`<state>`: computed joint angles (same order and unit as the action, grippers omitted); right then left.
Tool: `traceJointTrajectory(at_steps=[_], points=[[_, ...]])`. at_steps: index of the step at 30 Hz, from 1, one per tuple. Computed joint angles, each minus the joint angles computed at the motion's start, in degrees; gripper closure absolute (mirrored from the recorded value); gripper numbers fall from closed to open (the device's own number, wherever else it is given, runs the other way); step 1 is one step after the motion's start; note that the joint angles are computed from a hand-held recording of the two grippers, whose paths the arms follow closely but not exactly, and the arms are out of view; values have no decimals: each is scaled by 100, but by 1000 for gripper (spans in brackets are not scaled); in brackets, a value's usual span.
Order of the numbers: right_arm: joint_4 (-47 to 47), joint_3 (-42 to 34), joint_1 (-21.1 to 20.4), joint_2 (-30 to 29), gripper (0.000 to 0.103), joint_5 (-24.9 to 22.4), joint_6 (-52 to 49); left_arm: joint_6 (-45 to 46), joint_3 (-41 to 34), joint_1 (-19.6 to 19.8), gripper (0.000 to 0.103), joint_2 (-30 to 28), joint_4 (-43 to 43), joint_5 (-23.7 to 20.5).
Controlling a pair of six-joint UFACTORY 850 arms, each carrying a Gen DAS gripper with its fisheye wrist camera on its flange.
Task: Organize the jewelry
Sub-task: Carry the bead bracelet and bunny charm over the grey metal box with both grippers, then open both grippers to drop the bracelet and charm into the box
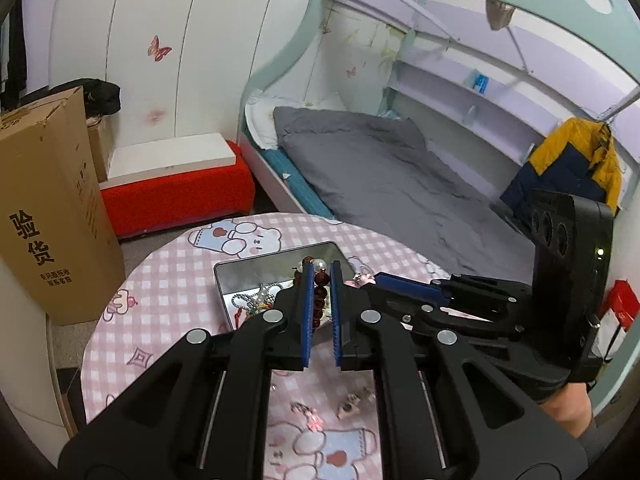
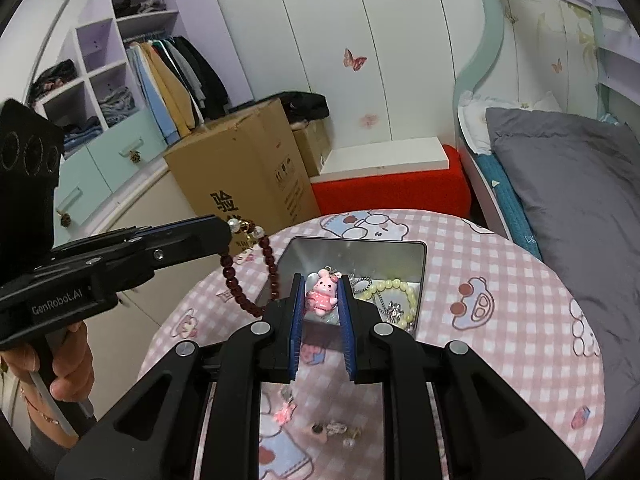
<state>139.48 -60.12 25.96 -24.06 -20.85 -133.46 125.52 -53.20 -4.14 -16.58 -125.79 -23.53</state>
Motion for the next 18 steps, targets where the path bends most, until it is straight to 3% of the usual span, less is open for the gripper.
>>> traceJointTrajectory(at_steps=[10, 18], points=[[-938, -563, -76, -674, 88, 307, 964, -898, -861, -147, 95, -1009, 816, 587], [-1252, -650, -143, -829, 88, 297, 1243, -1093, -973, -222, 95, -1190, 1043, 796]])
